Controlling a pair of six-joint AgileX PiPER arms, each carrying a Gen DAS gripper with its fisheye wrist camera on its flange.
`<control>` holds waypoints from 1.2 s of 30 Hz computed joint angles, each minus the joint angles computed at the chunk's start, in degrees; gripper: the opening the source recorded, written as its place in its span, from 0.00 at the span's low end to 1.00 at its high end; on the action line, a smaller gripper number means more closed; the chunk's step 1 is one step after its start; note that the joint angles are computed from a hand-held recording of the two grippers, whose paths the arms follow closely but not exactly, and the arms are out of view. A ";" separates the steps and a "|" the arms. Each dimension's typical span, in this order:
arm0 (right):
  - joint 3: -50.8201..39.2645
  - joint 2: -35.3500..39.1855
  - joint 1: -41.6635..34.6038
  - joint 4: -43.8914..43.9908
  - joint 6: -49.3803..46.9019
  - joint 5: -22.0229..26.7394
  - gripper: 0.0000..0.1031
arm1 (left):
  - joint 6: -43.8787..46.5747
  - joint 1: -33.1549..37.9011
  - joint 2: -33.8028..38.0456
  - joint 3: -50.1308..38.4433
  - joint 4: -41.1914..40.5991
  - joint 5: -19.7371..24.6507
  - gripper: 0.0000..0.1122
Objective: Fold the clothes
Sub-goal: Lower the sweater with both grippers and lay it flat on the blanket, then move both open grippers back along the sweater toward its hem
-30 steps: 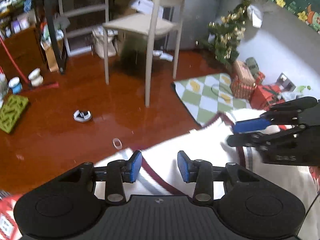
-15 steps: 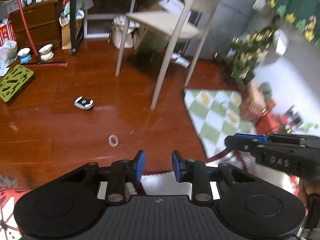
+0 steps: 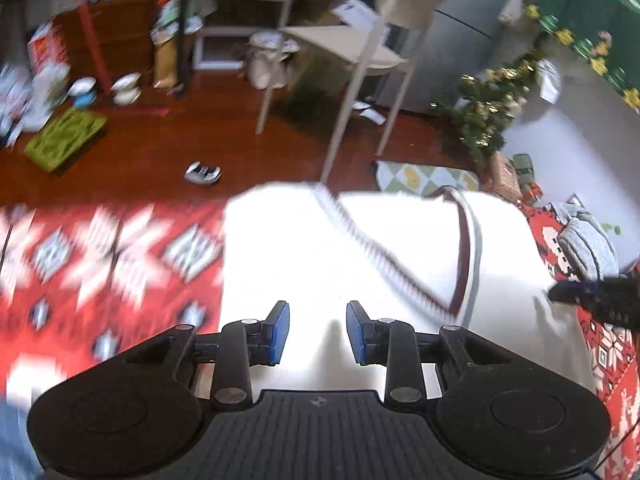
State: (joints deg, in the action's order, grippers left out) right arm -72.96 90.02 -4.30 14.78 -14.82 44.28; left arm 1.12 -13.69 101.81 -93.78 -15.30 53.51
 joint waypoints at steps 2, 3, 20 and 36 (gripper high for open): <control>4.56 -3.83 -0.67 -0.60 1.10 0.68 0.22 | -0.58 0.36 -2.81 4.83 0.27 -0.40 0.27; 5.56 -4.40 -0.98 -1.26 1.95 0.81 0.22 | -1.04 0.43 -3.93 6.91 0.86 -0.39 0.27; 8.51 -5.95 -3.88 -3.40 2.03 -1.55 0.22 | 1.01 3.27 -10.85 17.80 0.86 -6.40 0.22; 3.74 -1.19 1.14 -5.28 5.81 -4.19 0.22 | -1.40 0.29 -9.14 14.65 -0.47 -7.92 0.24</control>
State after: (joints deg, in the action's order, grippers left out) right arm -69.23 88.83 -3.16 9.50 -9.01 40.08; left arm -0.28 -13.40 92.67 -79.13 -15.77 45.59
